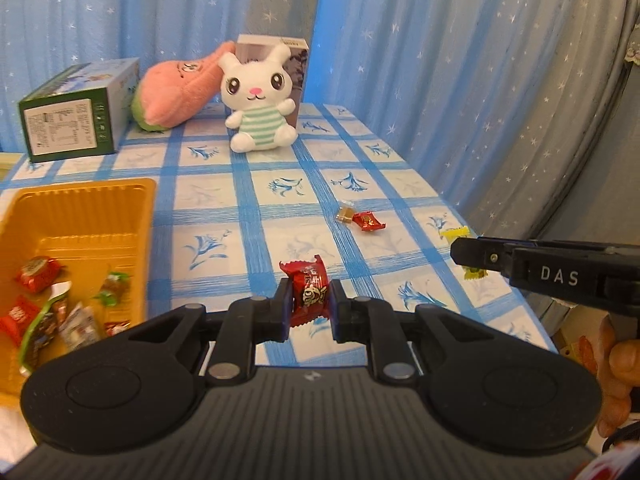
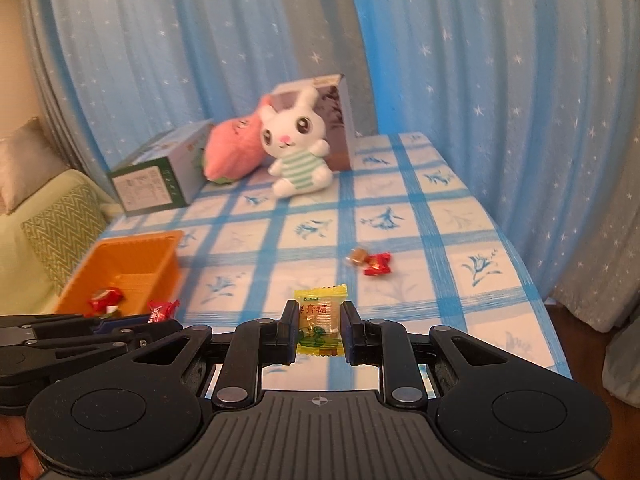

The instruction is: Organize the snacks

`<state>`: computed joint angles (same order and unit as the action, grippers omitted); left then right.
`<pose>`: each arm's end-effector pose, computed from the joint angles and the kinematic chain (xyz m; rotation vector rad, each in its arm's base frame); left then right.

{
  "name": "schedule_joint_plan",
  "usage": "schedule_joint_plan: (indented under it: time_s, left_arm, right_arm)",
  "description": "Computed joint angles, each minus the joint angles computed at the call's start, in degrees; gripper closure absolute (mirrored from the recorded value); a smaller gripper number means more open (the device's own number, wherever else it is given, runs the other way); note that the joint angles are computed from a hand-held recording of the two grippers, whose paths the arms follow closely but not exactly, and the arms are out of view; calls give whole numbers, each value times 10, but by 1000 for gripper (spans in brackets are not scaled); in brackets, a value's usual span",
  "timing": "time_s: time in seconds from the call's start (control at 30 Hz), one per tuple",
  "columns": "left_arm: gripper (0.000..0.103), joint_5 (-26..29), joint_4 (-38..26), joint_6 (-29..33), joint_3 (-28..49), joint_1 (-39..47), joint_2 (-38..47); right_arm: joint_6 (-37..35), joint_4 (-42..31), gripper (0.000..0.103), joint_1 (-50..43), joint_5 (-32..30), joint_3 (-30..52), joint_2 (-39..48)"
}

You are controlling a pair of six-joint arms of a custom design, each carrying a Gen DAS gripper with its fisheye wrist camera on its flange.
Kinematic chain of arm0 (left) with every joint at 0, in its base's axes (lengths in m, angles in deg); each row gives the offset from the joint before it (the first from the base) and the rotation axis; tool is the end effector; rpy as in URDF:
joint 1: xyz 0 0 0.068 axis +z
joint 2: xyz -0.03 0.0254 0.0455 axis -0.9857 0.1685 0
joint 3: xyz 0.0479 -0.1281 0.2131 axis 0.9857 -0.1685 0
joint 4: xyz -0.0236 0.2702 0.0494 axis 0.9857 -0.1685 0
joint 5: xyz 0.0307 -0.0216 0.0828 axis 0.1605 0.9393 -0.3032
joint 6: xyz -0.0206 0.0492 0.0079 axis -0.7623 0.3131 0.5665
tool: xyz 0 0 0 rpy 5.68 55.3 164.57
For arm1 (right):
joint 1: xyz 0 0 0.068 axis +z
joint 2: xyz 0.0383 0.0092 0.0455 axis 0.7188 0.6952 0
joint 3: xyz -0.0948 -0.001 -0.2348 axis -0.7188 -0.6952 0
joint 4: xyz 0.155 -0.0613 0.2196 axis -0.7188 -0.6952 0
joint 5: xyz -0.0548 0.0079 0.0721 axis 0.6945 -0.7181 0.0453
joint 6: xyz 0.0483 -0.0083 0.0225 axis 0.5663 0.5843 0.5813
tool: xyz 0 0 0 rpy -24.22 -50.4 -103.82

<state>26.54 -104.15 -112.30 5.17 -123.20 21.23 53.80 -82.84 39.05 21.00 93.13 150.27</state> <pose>0.2480 -0.2086 0.2514 -0.1529 2.2935 -0.1717 0.2974 -0.0163 0.2650 -0.4102 2.2448 0.5063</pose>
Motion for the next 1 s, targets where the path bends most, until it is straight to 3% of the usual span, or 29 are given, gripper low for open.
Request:
schedule_joint_plan:
  time_s: [0.53, 1.0]
  left_arm:
    - [87, -97, -189, -101, -45, -101, -183]
    - [87, -160, -371, -228, -81, -174, -308]
  right_arm:
    - [42, -115, 81, 63, 5, -88, -221]
    - [135, -119, 81, 250, 89, -136, -315]
